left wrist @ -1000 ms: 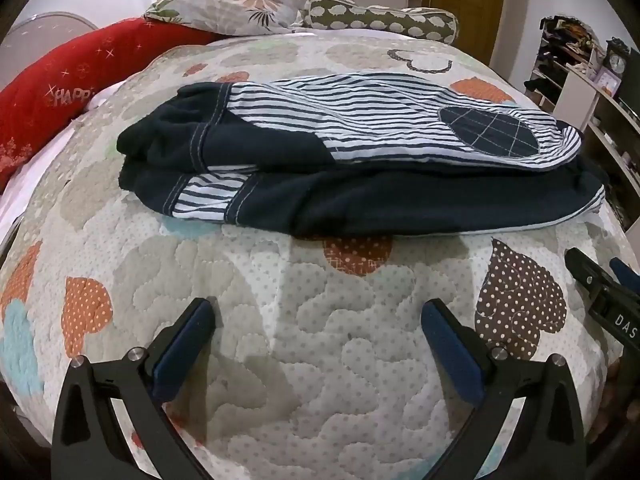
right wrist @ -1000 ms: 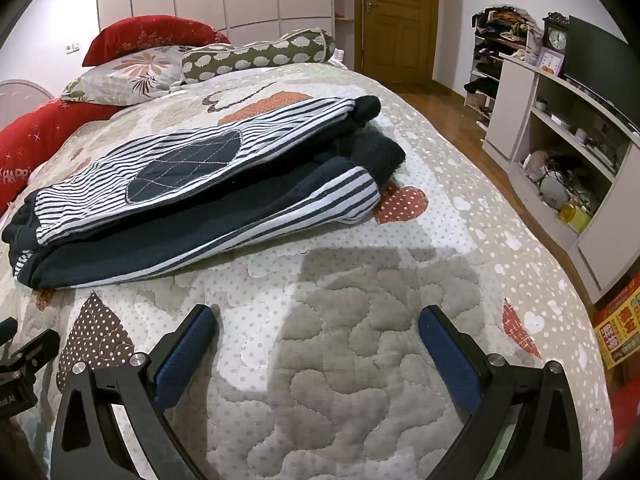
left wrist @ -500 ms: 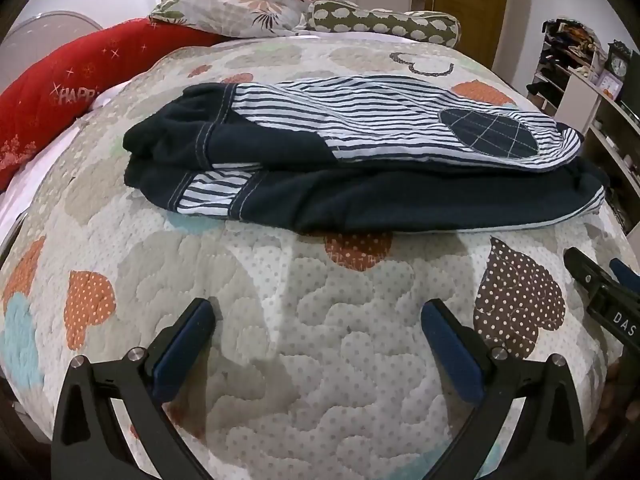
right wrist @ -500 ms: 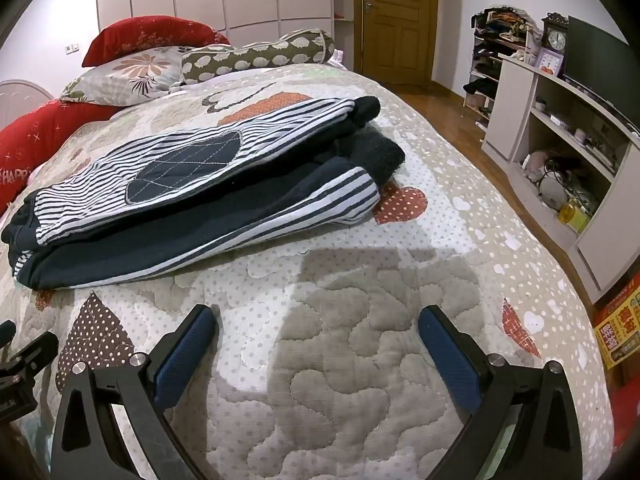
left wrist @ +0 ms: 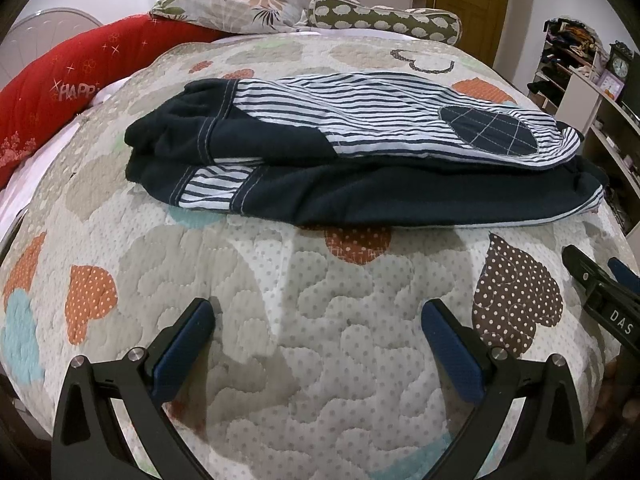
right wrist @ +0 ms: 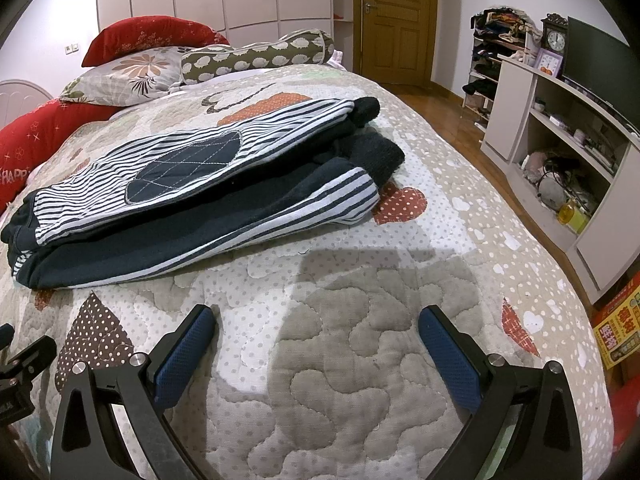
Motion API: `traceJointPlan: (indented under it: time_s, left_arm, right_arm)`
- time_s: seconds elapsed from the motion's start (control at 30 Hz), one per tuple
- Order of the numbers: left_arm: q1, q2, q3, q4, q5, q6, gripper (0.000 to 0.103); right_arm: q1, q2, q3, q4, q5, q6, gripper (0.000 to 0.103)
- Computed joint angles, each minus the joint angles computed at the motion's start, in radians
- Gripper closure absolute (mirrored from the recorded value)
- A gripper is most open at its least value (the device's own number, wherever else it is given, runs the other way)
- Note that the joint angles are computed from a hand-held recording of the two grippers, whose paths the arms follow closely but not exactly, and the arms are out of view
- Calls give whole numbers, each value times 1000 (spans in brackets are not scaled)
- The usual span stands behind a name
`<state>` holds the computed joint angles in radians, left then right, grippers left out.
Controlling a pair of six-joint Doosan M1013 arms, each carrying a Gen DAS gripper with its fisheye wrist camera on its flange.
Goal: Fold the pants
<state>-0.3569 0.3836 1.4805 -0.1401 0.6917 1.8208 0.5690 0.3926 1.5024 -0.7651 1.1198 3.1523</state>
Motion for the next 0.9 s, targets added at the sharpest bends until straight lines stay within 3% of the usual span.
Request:
traceJointPlan:
  time_s: [0.67, 0.73, 0.9]
  left_arm:
    - [-1, -17, 27, 4, -26, 47, 0]
    - [-1, -18, 26, 3, -18, 68, 0]
    - [40, -11, -14, -135, 94, 182, 0]
  right_arm:
    - [1, 2, -5, 1, 13, -6, 0]
    - [1, -3, -2, 1, 12, -7, 0]
    - [-14, -9, -2, 70, -14, -57, 0]
